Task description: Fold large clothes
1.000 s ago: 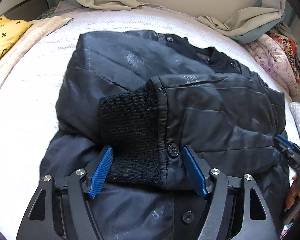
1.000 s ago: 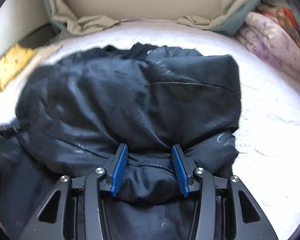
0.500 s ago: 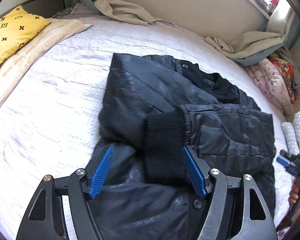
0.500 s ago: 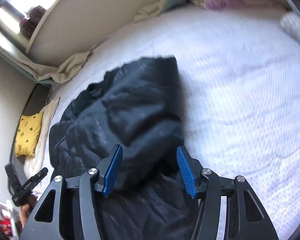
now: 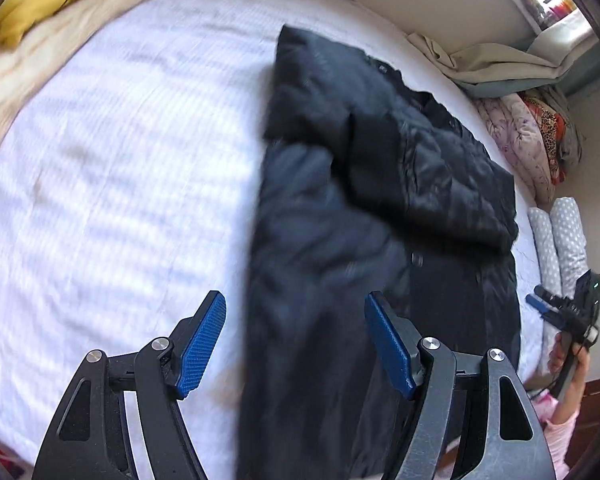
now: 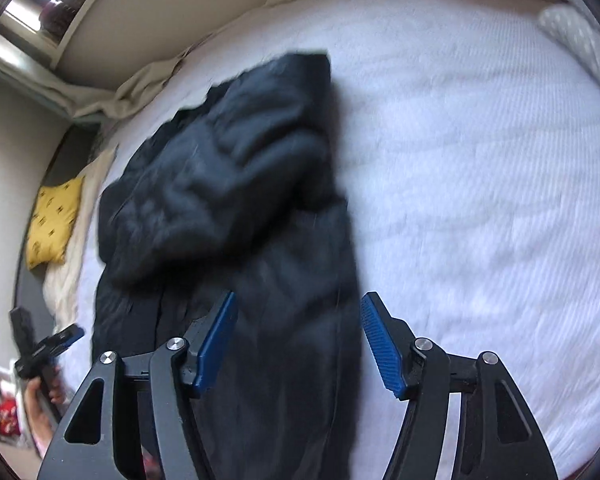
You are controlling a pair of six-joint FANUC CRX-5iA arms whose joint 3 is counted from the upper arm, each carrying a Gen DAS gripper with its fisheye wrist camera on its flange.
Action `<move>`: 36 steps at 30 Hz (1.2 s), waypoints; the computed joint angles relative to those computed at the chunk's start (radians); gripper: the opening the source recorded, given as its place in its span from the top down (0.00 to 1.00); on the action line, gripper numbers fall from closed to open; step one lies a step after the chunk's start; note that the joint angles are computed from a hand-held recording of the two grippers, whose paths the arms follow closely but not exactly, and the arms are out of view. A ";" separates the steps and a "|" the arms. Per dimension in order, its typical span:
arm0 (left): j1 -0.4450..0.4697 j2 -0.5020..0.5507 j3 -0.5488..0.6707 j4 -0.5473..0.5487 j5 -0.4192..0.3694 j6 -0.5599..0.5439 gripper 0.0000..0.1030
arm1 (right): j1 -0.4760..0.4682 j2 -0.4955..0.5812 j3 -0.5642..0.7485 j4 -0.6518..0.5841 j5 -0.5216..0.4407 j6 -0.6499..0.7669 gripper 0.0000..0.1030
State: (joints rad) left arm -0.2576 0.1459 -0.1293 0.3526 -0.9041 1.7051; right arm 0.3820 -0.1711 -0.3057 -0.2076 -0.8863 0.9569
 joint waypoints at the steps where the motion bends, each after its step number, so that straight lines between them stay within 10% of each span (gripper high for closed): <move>1: 0.006 -0.023 -0.041 0.033 0.005 -0.020 0.26 | -0.001 -0.031 -0.027 -0.039 -0.002 0.009 0.40; 12: 0.032 -0.068 -0.207 0.183 -0.046 -0.133 0.26 | 0.023 -0.234 -0.242 -0.176 0.023 -0.034 0.40; 19: 0.051 -0.053 -0.297 0.385 -0.068 -0.259 0.27 | -0.020 -0.282 -0.291 -0.349 0.027 0.094 0.40; 25: 0.019 -0.033 -0.257 0.342 -0.109 -0.268 0.28 | -0.097 -0.273 -0.289 -0.514 -0.027 0.261 0.40; 28: 0.016 -0.035 -0.251 0.327 -0.111 -0.263 0.40 | -0.115 -0.257 -0.280 -0.570 -0.060 0.326 0.40; 30: 0.024 -0.036 -0.277 0.375 -0.112 -0.292 0.65 | -0.107 -0.250 -0.273 -0.580 -0.072 0.347 0.40; 36: 0.007 -0.036 -0.266 0.378 -0.111 -0.324 0.73 | -0.102 -0.225 -0.265 -0.599 -0.083 0.376 0.76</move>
